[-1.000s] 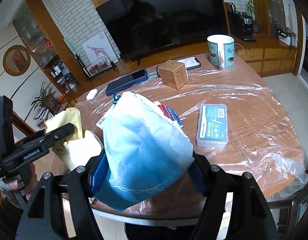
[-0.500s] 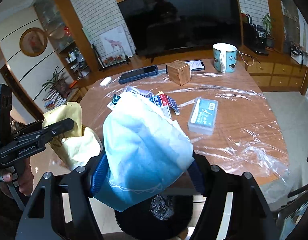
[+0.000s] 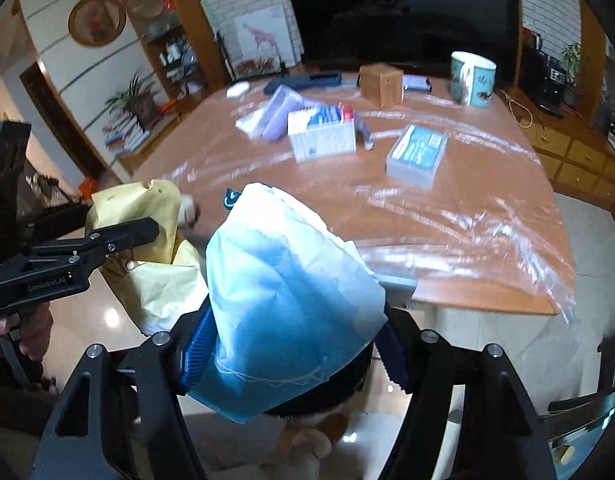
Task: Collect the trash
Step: 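Carry both held bags off the table over the black trash bin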
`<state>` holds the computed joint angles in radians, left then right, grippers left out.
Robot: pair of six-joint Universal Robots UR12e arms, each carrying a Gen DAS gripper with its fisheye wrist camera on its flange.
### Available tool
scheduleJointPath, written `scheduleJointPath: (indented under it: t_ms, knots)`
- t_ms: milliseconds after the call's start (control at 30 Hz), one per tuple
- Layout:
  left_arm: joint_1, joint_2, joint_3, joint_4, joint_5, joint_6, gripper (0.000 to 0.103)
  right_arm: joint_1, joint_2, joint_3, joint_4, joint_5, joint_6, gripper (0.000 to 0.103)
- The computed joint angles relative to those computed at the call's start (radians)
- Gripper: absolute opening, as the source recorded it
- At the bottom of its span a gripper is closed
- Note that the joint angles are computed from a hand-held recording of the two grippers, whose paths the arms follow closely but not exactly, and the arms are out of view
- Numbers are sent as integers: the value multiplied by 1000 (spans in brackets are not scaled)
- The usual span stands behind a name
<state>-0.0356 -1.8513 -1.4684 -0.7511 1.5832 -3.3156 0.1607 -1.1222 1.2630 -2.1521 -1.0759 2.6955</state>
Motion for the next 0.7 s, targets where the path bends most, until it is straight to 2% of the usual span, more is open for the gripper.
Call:
scheduleJointPath:
  t_ms: [300, 700]
  knots:
    - [-16, -12, -22, -16, 9, 5, 51, 12, -4, 33, 21, -60, -48, 69]
    - [-35, -35, -36, -30, 41, 38, 51, 32, 15, 57, -12, -149, -75, 69]
